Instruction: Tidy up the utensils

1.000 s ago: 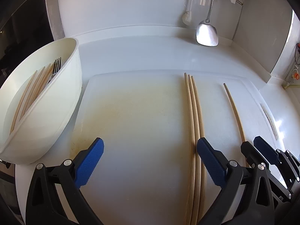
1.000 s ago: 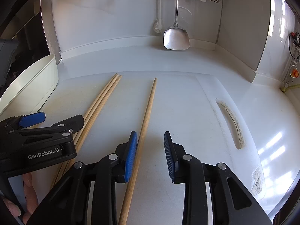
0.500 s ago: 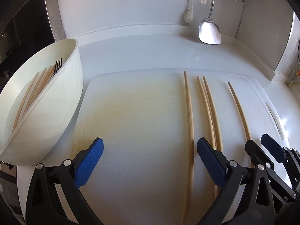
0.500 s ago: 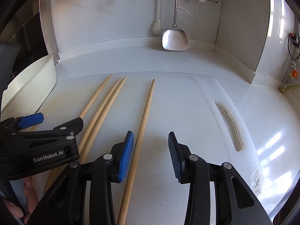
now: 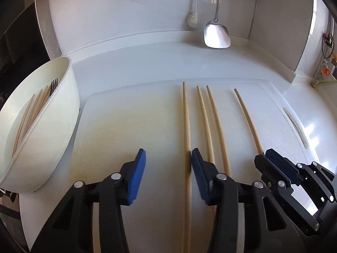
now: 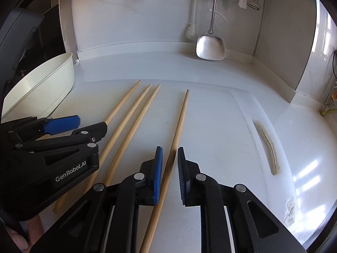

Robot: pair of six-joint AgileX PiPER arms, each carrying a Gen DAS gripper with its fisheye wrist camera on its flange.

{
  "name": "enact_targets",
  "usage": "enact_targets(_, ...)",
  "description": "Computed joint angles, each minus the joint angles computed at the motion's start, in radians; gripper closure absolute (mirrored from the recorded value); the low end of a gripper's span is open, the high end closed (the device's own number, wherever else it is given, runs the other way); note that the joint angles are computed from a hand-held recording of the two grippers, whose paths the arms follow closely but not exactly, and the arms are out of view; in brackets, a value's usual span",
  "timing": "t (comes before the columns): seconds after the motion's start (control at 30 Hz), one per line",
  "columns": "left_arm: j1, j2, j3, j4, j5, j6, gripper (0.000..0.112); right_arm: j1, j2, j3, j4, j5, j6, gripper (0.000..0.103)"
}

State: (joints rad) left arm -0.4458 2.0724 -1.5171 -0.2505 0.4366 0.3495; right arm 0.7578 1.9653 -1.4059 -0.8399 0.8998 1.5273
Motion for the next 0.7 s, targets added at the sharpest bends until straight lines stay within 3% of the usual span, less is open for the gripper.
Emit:
enact_targets(0.13, -0.017, -0.011, 0.016, -0.01, -0.007, 0.027, 0.105, 0.002, -0.012, 0.015, -0.005, -0.003, 0.008, 0.097)
enact_targets(0.23, -0.029, -0.018, 0.029, 0.038, -0.023, -0.014, 0.105, -0.008, -0.037, 0.051, -0.009, -0.044, 0.038, 0.097)
enact_targets(0.37, -0.001, -0.016, 0.004, -0.047, 0.038, 0.026, 0.105, -0.027, -0.086, 0.114, -0.008, -0.098, 0.091, 0.097)
enact_targets(0.7, 0.033, -0.131, 0.02, -0.081, 0.129, -0.008, 0.105, -0.041, -0.21, 0.119, 0.044, -0.057, -0.035, 0.097)
